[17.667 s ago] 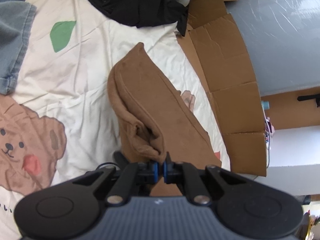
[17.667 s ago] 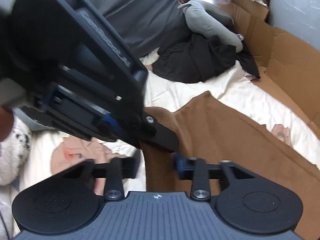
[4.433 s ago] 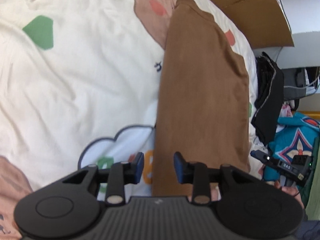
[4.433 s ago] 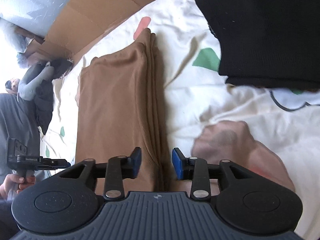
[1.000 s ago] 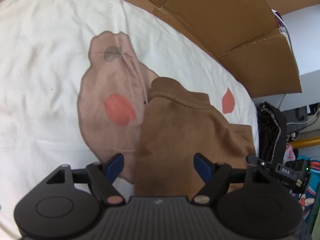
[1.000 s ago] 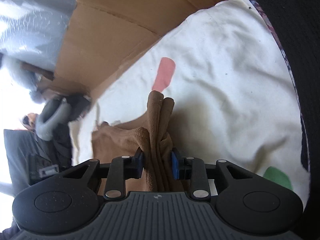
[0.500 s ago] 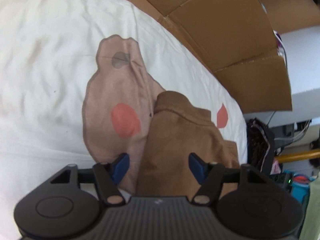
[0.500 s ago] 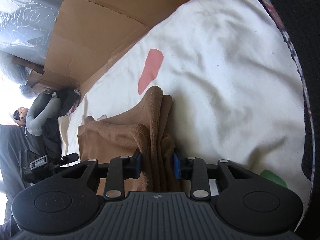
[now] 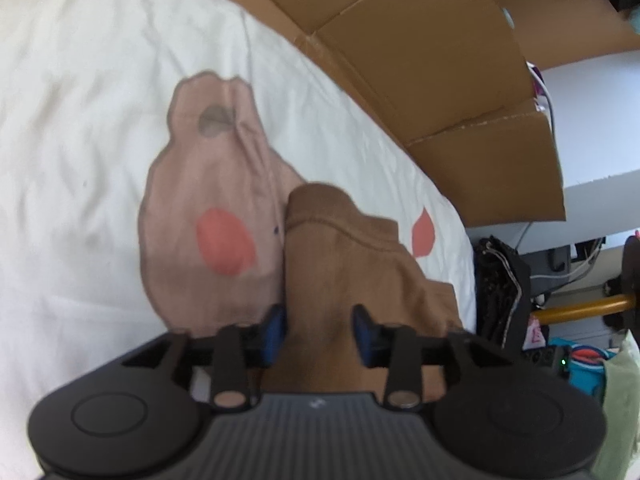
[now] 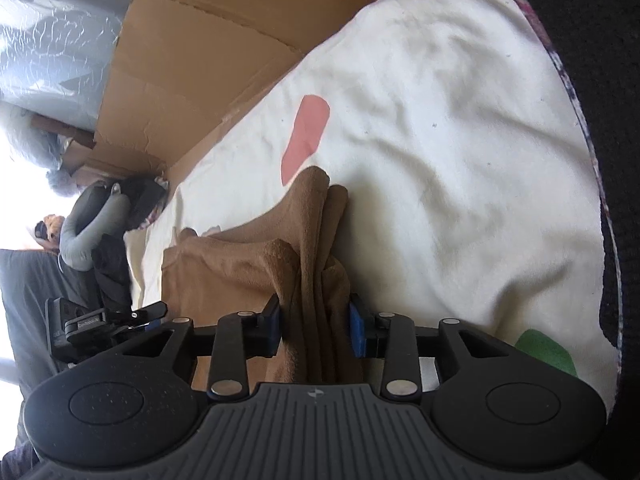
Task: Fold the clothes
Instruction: 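Close the right gripper on the shirt end while the left gripper closes beside it, then lift the folded brown shirt end with both grippers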
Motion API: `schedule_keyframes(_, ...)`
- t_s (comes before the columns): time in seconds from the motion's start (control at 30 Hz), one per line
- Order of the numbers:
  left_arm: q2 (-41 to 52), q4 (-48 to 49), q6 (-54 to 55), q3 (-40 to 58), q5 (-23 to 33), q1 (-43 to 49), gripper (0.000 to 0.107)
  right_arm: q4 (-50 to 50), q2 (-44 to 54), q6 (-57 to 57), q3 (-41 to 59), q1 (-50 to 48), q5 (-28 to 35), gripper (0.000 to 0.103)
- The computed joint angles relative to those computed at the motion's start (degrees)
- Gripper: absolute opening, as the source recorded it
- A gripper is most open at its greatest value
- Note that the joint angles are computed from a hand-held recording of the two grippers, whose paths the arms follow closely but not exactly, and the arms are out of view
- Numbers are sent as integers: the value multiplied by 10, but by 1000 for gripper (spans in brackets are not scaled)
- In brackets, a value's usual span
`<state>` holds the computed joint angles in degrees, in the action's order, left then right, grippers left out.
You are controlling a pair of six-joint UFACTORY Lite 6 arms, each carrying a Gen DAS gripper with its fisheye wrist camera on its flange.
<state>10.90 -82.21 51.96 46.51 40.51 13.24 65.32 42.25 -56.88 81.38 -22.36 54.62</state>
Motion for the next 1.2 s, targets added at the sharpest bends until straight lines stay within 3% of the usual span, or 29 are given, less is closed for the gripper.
schedule_keyframes(0.2,32,-42,66,-4,25,-10,49,19,13,-13,-2,3,5,35)
schedule_keyframes(0.3,64,-41,57,33,30,-13,37,29,21,-14,10,11,7,35)
schedule_keyframes(0.37,68,-33,59,43,35,-10,20,34,25,-16,19,12,14,36)
schedule_keyframes(0.4,67,-34,63,45,41,-7,18,36,24,-19,21,12,19,36)
schedule_keyframes(0.5,56,-44,83,36,57,2,20,21,18,-18,22,12,16,35)
schedule_keyframes(0.57,57,-26,73,40,48,0,34,4,20,-12,24,13,10,35)
schedule_keyframes(0.73,109,-20,77,77,66,4,35,-2,36,-4,39,16,13,38)
schedule_keyframes(0.8,117,-15,67,91,63,0,31,-3,40,6,47,21,11,32)
schedule_keyframes(0.87,113,7,46,103,48,-12,15,-2,30,5,42,26,4,25)
schedule_keyframes(0.9,109,20,35,108,45,-16,13,-2,22,3,35,29,0,24)
schedule_keyframes(1.2,5,85,-45,96,-5,-59,9,10,-93,12,-42,56,-46,21)
